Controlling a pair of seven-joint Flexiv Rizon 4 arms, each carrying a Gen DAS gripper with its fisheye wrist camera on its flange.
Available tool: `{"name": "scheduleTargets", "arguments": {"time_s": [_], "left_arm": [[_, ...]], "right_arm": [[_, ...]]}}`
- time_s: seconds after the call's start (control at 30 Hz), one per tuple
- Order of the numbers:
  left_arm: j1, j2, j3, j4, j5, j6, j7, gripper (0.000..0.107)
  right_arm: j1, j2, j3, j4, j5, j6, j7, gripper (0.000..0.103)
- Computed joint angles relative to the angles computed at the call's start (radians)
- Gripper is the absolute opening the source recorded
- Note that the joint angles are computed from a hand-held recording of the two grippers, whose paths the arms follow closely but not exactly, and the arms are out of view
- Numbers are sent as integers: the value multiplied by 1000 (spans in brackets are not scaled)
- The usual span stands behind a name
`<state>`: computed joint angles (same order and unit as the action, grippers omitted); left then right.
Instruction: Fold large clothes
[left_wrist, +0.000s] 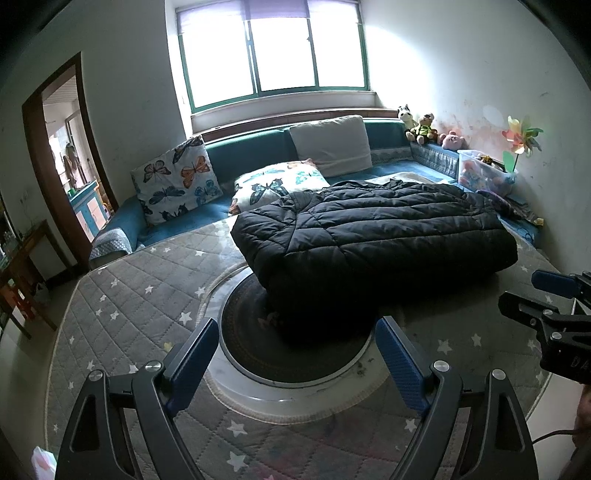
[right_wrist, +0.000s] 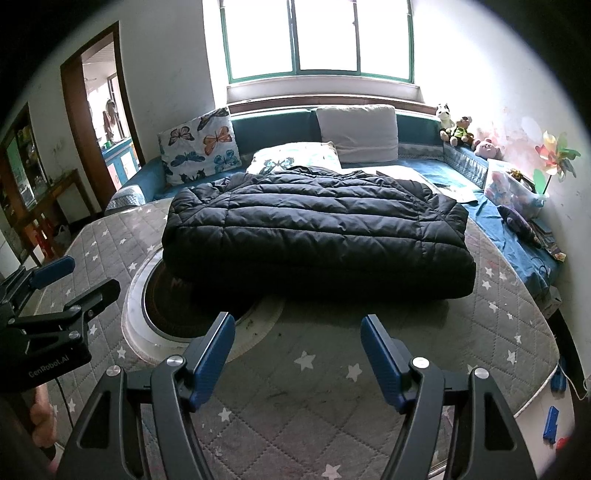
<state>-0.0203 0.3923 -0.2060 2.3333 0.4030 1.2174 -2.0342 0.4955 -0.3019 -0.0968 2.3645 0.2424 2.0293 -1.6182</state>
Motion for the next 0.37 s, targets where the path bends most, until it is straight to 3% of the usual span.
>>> {"name": "scheduleTargets", "arguments": {"time_s": [0.23, 0.37], "left_arm": [[43, 16, -34, 4, 60, 9, -46, 93], [8, 3, -2, 7, 28, 13, -11, 93]], "right_arm": [[-12, -6, 8, -1, -10, 2, 1, 77], [-45, -15, 31, -2, -37, 9, 11, 77]]}}
